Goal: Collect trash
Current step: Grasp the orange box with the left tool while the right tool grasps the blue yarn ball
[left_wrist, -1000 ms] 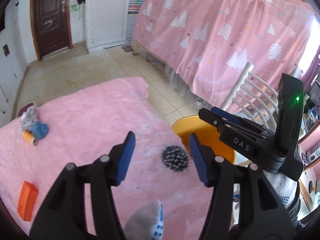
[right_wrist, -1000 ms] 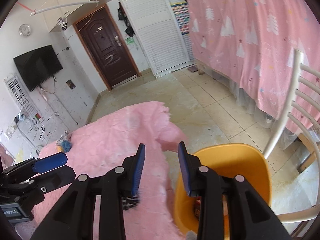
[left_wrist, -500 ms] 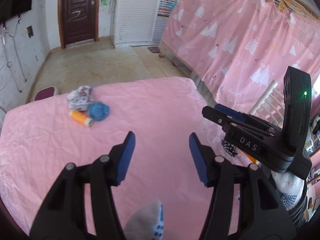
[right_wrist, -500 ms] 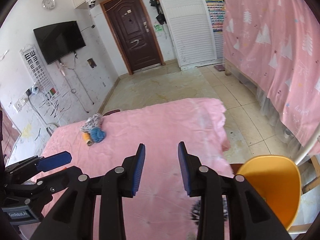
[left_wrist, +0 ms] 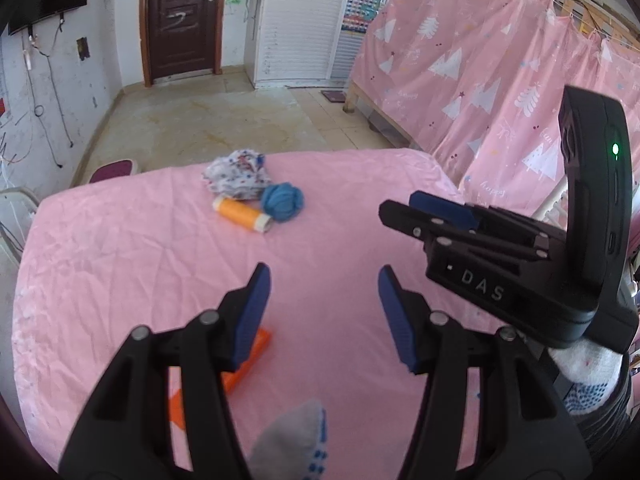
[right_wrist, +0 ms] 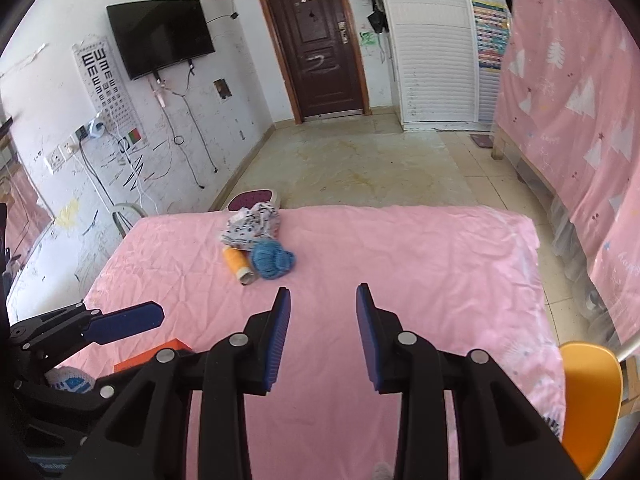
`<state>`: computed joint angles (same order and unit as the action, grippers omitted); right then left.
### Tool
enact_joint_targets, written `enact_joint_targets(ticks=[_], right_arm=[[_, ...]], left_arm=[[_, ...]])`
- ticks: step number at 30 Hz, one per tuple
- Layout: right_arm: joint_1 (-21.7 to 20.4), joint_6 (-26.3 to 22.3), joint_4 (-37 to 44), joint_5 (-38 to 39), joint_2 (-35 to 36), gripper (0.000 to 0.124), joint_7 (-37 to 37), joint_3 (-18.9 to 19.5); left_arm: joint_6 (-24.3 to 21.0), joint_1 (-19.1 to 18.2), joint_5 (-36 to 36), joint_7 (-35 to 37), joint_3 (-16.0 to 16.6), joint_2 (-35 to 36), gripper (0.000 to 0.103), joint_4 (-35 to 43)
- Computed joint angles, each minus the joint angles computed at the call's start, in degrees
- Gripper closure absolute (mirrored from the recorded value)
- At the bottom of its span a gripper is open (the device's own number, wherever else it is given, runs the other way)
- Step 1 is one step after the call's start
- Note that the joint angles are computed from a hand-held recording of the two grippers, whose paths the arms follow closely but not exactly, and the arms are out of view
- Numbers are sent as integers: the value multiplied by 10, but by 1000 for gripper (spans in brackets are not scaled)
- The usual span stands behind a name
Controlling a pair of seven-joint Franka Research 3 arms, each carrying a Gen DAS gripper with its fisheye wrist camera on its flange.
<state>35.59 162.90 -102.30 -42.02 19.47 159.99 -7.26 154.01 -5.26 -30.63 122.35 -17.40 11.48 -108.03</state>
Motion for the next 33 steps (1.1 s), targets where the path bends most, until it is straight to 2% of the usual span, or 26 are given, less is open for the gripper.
enact_joint_targets(ticks=[2,4,10,13,18,25,30,33], right_arm=[[-7,-7,25,23,18,100,-29,13],[-9,-12,44,47,33,100,-55,18],[-3,-29,104,119,79,100,-127,18],[0,-40,131,150,99,100,-156,14],[9,-61,168,183,127,100,-182,3],[8,-86,223,215,166,98,-204,-3],[7,-108,275,234,201,95,-225,-4],[3,-125,311,247,225,94,-241,-2]], left_arm=[[-9,6,2,6,3,1,49,-1],[-16,12,-1,18,5,2,41,-2],[-22,25,-4,52,11,5,41,-7],[-9,28,5,64,14,8,41,-13],[-24,39,15,90,13,17,41,-9],[-15,36,42,101,14,18,41,-25],[-22,38,50,100,11,25,49,-21],[-11,39,50,108,8,24,64,-26]])
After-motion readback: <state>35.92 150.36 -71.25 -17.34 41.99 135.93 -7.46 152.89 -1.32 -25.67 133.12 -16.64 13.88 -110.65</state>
